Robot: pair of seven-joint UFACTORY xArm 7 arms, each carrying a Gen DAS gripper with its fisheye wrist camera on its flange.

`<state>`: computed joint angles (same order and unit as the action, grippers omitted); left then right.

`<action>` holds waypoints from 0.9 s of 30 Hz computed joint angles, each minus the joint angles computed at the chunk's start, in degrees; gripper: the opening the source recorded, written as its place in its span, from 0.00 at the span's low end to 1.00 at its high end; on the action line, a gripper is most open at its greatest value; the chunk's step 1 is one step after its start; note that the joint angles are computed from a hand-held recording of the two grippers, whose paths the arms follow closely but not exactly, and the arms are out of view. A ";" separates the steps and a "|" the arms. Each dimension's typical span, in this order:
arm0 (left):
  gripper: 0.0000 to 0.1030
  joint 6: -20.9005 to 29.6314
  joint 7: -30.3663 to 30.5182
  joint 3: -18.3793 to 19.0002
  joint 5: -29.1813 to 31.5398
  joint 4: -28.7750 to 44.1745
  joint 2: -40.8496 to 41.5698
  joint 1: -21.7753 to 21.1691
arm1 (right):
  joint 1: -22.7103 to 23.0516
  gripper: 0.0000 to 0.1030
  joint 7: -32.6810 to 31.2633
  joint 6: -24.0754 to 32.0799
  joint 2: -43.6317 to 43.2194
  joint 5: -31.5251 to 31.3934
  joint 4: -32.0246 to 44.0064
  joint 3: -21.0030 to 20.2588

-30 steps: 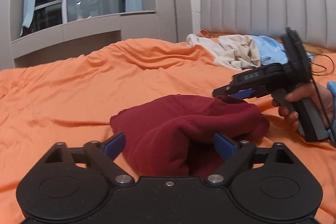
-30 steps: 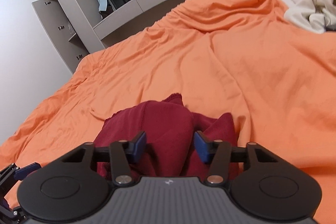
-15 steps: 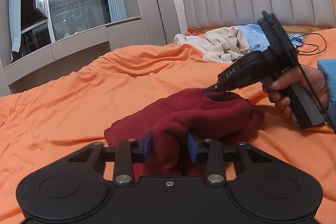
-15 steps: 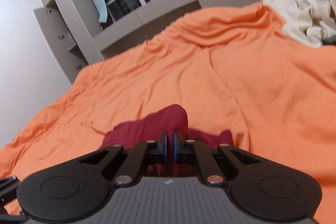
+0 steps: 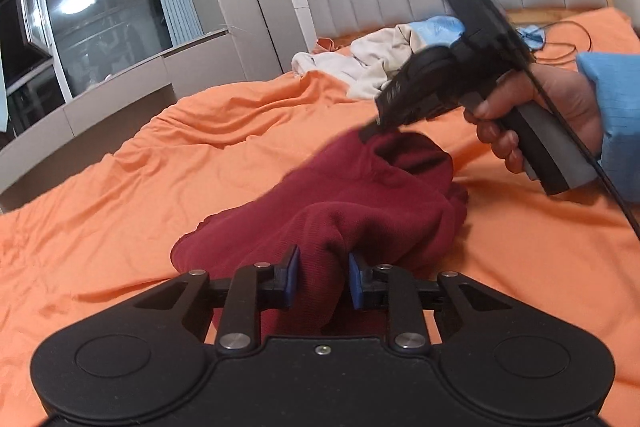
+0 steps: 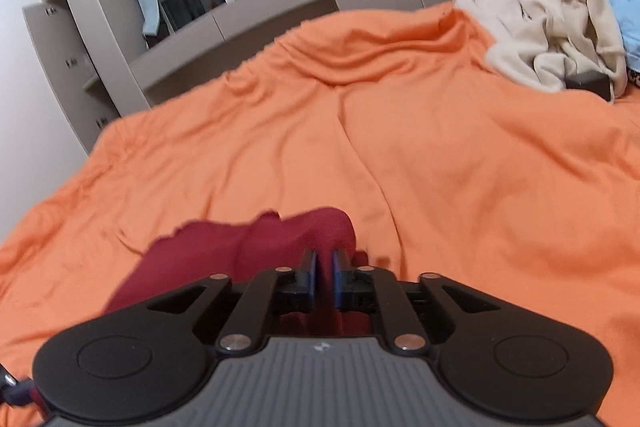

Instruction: Fold small clothes

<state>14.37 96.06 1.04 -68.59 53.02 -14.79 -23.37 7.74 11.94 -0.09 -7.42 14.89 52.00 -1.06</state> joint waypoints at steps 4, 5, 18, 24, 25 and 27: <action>0.27 1.55 -2.24 0.75 -2.08 1.02 0.21 0.77 | -2.00 0.59 1.99 -1.65 -2.92 -4.01 -2.81 2.05; 0.27 2.26 -3.67 0.77 -1.97 1.37 0.33 1.33 | -1.83 0.64 1.92 -1.98 -4.35 -4.63 -4.00 2.00; 0.27 8.16 -15.48 0.17 1.35 4.02 1.81 5.84 | 1.48 0.99 -7.43 -0.96 -20.94 -17.18 -16.77 7.71; 0.27 8.27 -16.05 0.03 0.91 3.73 1.49 6.11 | -13.95 0.99 -1.16 0.72 -19.11 -25.82 -14.65 24.35; 0.27 8.40 -16.26 0.05 0.88 3.82 1.55 6.16 | -18.48 0.99 2.24 0.30 -19.42 -27.95 -14.19 28.44; 0.27 8.92 -16.35 0.17 0.65 3.99 1.62 6.25 | -27.85 0.98 8.62 -0.26 -21.15 -30.43 -13.80 36.17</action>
<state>23.29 79.71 1.21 -67.93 57.01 -13.17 -17.13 -20.12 20.57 -0.35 -28.57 -15.54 38.20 35.11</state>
